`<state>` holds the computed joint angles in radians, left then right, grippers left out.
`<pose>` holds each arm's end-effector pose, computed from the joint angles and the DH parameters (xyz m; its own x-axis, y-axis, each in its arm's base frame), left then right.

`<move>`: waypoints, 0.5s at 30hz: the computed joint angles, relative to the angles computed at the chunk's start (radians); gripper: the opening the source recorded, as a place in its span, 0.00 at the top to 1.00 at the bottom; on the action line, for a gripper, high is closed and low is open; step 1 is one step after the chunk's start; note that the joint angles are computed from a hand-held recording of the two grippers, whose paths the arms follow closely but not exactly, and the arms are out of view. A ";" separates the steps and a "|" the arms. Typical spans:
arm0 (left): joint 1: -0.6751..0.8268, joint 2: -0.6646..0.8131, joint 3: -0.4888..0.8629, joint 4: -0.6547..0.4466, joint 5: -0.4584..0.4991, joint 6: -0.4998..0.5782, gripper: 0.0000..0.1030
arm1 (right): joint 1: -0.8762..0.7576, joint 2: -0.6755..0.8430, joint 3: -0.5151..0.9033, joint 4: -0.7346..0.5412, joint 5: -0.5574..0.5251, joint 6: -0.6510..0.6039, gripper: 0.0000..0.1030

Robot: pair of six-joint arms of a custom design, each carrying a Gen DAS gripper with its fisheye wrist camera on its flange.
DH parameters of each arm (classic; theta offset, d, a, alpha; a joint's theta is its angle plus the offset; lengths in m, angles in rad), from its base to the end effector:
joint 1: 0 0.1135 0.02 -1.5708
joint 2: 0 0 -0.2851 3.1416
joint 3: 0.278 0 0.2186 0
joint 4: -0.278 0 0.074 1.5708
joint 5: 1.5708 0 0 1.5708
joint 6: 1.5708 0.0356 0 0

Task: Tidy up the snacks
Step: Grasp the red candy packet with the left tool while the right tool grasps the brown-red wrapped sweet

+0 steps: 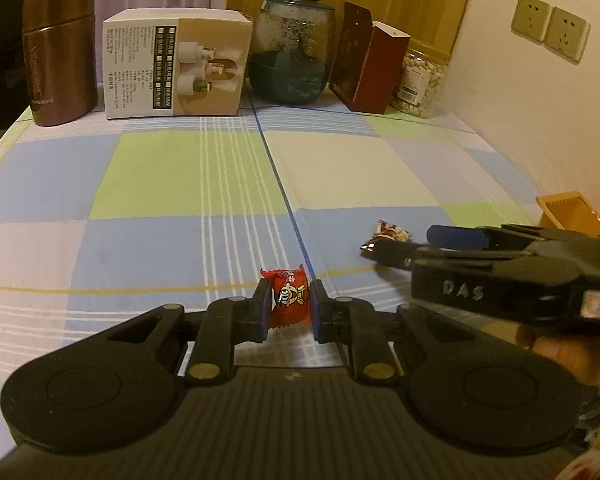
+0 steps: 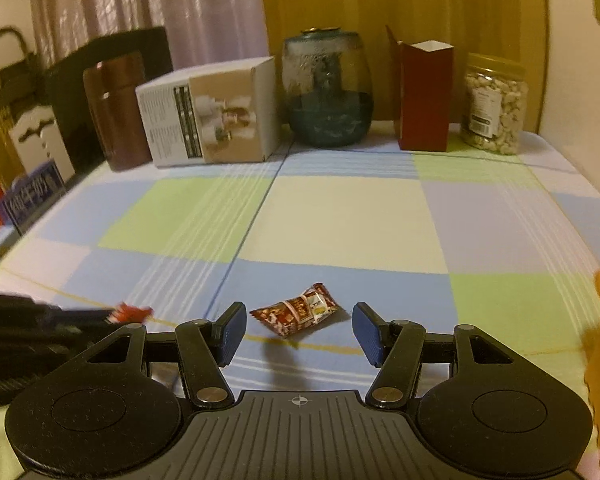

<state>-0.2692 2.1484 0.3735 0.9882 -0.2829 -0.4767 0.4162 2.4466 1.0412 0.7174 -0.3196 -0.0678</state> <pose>0.2612 -0.0618 0.0577 -0.6364 -0.2815 -0.7181 -0.2551 0.9555 -0.1484 0.3760 0.1784 0.0302 -0.5384 -0.3083 -0.7843 -0.6438 0.7510 0.1467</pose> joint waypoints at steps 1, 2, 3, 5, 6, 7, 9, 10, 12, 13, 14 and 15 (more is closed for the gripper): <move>0.004 0.001 0.000 0.001 0.004 -0.001 0.83 | 0.004 0.013 0.016 -0.004 0.010 -0.025 0.43; 0.008 0.003 -0.001 0.002 0.009 -0.002 0.83 | 0.008 0.025 0.029 -0.009 0.017 -0.048 0.43; 0.010 0.005 -0.002 0.004 0.014 -0.004 0.83 | 0.010 0.038 0.045 -0.015 0.024 -0.075 0.43; 0.012 0.007 -0.002 0.006 0.018 -0.005 0.83 | 0.009 0.061 0.066 -0.018 0.027 -0.114 0.43; 0.013 0.006 -0.001 0.006 0.020 -0.005 0.83 | 0.007 0.071 0.067 0.003 0.020 -0.125 0.43; 0.014 0.006 0.001 0.006 0.022 -0.005 0.83 | 0.002 0.080 0.074 0.010 0.008 -0.135 0.43; 0.011 0.008 0.002 0.008 0.023 -0.004 0.83 | -0.005 0.092 0.095 0.008 -0.011 -0.140 0.43; 0.010 0.009 0.004 0.007 0.023 -0.003 0.83 | -0.008 0.096 0.100 0.011 -0.017 -0.145 0.43; 0.012 0.013 0.006 0.008 0.027 -0.001 0.83 | -0.012 0.103 0.106 0.021 -0.032 -0.159 0.43; 0.013 0.014 0.007 0.007 0.027 -0.002 0.83 | -0.013 0.105 0.109 0.020 -0.037 -0.160 0.43; 0.013 0.014 0.008 0.004 0.028 -0.002 0.83 | -0.014 0.104 0.111 0.017 -0.040 -0.154 0.43; 0.013 0.013 0.009 0.002 0.027 -0.005 0.83 | -0.014 0.103 0.110 0.016 -0.038 -0.148 0.43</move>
